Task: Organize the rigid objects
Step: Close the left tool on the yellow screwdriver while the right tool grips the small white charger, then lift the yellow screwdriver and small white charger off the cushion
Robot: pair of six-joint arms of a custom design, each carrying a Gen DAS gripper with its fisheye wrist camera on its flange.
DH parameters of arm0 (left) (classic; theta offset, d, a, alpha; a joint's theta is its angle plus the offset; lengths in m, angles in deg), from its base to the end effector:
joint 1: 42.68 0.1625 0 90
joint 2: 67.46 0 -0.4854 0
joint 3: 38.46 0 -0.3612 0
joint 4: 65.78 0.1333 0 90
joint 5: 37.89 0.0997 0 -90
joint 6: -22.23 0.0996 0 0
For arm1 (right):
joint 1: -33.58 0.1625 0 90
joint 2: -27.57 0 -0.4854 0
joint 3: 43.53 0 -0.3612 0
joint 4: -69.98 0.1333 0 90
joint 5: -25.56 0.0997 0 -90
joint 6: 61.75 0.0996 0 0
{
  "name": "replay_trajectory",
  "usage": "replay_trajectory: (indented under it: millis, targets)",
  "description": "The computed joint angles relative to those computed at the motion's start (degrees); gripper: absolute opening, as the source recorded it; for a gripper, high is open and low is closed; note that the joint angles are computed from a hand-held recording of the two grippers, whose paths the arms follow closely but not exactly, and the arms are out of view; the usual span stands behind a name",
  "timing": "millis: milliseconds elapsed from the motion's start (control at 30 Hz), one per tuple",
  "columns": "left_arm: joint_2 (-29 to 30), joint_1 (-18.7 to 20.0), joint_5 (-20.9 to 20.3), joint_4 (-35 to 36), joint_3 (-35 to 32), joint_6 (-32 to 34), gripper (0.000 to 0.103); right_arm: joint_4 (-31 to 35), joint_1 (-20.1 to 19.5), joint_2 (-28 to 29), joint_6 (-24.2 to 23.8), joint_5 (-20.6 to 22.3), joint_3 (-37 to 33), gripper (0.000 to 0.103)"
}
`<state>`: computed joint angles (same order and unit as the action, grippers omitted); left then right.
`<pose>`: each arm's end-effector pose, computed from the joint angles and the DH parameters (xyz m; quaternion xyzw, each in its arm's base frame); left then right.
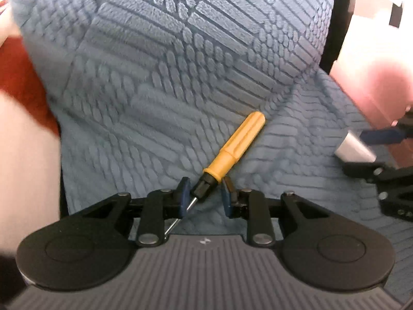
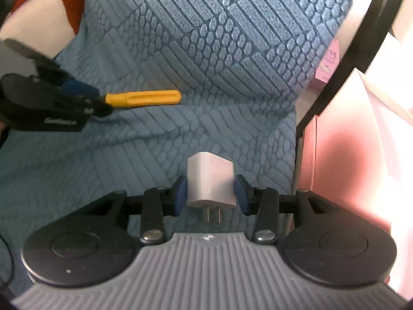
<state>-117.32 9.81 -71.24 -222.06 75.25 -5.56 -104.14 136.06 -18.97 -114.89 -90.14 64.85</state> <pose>-0.1778 -0.5872 0.1589 0.0645 0.8778 -0.2716 0.3893 0.2243 -0.5963 0.1511 0.4822 -0.8273 0.1008 0.2701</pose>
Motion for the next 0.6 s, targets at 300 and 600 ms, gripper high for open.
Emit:
replay_trajectory:
  millis: [300,600]
  targets:
    - [0.3,-5.1,-2.2,-3.7,5.3,-13.8,0.016,-2.6,-0.9,-4.7,0.3,-0.5,6.6,0.044]
    - [-4.0,-11.4,-2.6,-2.7,13.4,-32.4,0.015,-3.4,-1.5,-9.1,0.4,0.7,12.5,0.043]
